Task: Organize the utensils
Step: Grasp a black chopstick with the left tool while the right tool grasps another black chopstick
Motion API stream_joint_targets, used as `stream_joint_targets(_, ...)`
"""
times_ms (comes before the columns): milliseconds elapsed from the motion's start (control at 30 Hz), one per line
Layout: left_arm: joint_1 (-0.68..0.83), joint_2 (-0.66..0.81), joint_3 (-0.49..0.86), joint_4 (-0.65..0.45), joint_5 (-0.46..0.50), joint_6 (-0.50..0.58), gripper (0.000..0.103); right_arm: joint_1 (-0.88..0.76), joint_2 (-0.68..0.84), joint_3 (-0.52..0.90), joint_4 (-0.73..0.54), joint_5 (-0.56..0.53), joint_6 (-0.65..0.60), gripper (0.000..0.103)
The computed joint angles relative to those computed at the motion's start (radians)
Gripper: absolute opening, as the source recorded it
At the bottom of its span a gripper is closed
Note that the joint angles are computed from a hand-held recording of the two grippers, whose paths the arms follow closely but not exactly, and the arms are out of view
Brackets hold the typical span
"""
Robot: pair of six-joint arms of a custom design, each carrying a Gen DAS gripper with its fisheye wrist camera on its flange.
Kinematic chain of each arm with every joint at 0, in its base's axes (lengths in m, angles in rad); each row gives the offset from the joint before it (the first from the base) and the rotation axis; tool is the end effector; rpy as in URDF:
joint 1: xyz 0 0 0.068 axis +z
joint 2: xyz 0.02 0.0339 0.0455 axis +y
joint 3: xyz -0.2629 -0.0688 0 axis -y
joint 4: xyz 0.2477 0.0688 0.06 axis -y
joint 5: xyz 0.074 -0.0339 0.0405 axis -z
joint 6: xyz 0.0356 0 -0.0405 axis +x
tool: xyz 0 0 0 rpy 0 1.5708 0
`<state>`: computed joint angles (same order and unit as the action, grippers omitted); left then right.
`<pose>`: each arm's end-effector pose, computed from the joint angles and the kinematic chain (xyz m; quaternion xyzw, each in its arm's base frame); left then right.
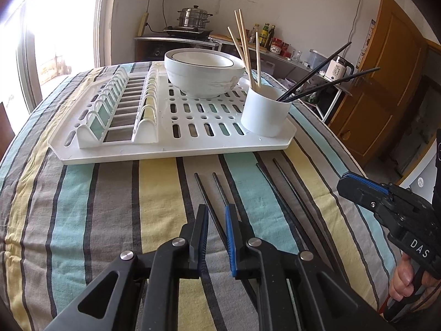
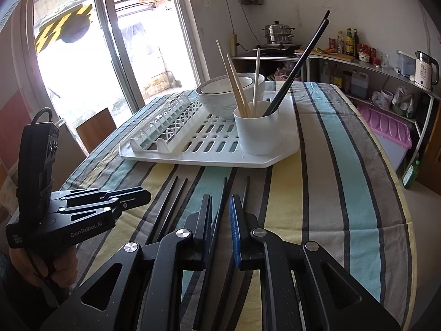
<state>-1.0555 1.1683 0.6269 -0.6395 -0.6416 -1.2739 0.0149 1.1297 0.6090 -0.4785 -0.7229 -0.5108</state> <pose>0.1167 -0.1628 0.1843 -0.1622 0.9188 -0.0467 0.3568 0.2066 0.0266 0.1954 -0.3295 0.8407 0.2642 0.3389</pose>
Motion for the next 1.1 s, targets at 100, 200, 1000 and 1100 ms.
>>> stream_joint_targets(100, 0.036, 0.009, -0.005, 0.019, 0.023, 0.026, 0.015, 0.039, 0.032, 0.006, 0.020, 0.025, 0.016, 0.013)
stream_joint_targets(200, 0.077, 0.017, -0.013, 0.043, 0.052, 0.061, 0.015, 0.085, 0.063, 0.008, 0.048, 0.055, 0.029, 0.013)
stream_joint_targets(1000, 0.206, 0.125, 0.012, 0.120, 0.109, 0.196, 0.015, 0.311, 0.330, 0.100, 0.209, 0.321, 0.087, 0.013)
stream_joint_targets(1100, 0.188, 0.139, 0.022, 0.102, 0.092, 0.186, 0.015, 0.330, 0.313, 0.086, 0.216, 0.356, 0.080, 0.013)
